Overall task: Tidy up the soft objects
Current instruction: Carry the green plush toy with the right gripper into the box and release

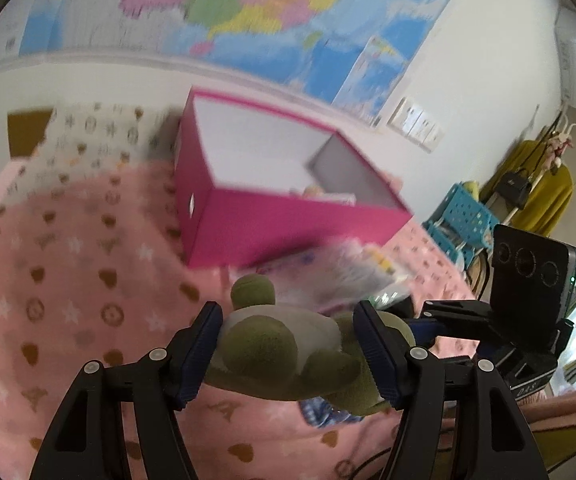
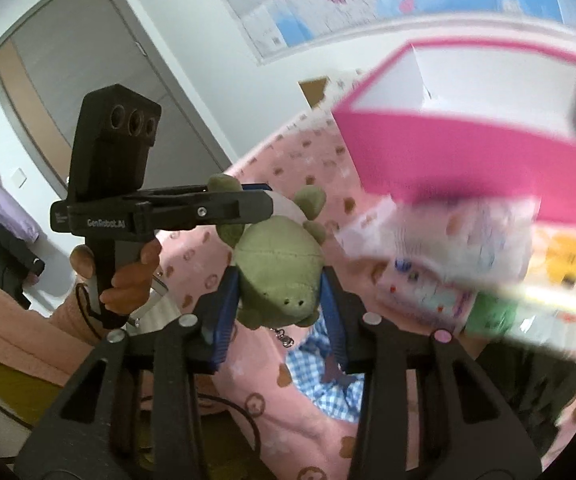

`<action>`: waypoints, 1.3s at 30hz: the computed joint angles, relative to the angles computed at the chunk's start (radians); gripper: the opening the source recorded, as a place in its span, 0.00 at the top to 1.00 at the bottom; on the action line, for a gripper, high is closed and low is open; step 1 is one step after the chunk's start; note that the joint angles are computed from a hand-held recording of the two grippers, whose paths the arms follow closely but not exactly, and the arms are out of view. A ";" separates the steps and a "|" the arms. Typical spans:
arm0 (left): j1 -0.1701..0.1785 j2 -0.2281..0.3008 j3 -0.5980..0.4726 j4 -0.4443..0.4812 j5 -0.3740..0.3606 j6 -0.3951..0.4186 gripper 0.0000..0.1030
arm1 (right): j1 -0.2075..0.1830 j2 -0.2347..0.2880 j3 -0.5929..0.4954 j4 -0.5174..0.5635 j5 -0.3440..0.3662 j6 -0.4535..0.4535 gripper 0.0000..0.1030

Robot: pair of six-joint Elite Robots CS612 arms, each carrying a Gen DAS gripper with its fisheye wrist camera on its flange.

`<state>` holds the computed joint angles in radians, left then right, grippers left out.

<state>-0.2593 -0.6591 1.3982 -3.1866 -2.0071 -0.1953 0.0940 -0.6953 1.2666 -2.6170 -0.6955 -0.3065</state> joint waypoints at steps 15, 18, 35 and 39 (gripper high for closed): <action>-0.015 0.044 -0.191 -0.053 0.091 0.016 0.34 | -0.025 0.049 -0.187 -0.069 -0.002 -0.042 0.58; -0.014 0.074 -0.250 -0.010 0.097 0.002 0.34 | -0.034 0.093 -0.272 0.006 0.024 -0.051 0.58; -0.024 0.152 -0.379 0.199 0.148 -0.021 0.34 | -0.027 0.233 -0.511 0.196 -0.189 -0.019 0.58; -0.026 0.144 -0.357 0.176 0.154 -0.014 0.34 | -0.029 0.223 -0.487 0.183 -0.190 -0.009 0.58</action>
<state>-0.2858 -0.5153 1.0407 -3.0105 -1.8528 -0.2090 0.0649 -0.4719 0.7796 -2.4340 -0.8853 -0.3160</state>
